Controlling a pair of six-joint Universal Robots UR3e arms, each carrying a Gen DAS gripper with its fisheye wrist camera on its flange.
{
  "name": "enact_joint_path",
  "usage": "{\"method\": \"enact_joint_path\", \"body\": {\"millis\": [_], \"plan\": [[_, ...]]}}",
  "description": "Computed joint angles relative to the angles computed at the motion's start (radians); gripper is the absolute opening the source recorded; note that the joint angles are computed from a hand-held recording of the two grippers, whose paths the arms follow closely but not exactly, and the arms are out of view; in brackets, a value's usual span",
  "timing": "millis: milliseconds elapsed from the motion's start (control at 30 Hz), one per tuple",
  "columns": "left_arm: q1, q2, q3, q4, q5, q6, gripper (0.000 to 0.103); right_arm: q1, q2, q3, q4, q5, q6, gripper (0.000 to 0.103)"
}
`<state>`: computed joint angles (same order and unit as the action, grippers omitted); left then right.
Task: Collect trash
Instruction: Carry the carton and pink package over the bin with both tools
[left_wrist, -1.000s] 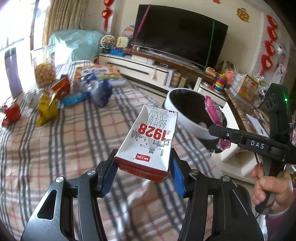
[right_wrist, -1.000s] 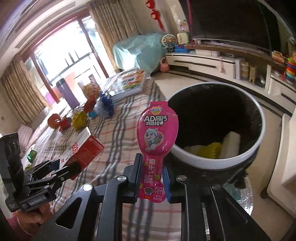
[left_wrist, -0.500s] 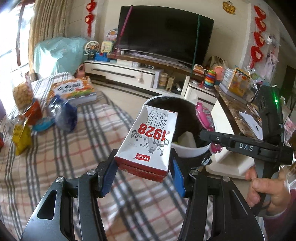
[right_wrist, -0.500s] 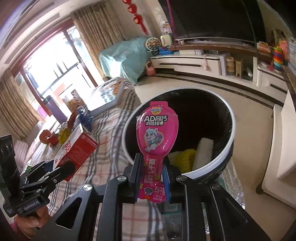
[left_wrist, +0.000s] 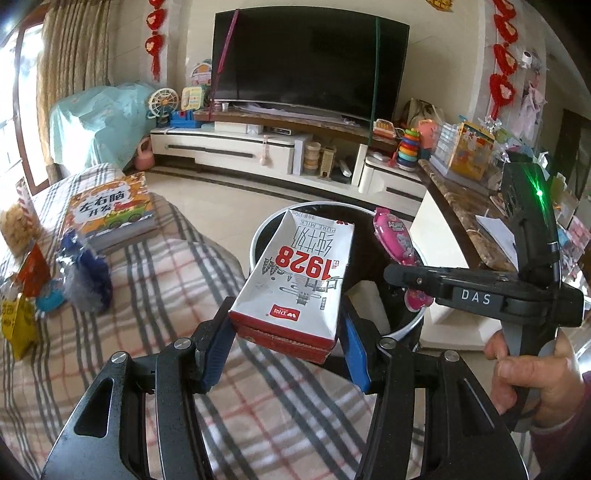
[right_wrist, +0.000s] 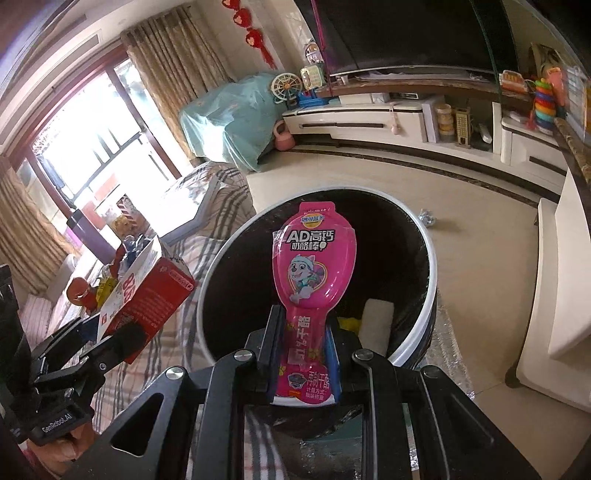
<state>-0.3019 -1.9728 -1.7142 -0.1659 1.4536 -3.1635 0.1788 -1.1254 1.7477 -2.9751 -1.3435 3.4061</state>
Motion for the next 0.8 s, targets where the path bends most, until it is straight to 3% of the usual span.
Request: {"method": "enact_joint_path", "body": {"millis": [800], "plan": [[-0.016, -0.114, 0.179, -0.109, -0.008, -0.006, 0.053, -0.004, 0.079, -0.131, 0.092, -0.015, -0.036, 0.024]]}}
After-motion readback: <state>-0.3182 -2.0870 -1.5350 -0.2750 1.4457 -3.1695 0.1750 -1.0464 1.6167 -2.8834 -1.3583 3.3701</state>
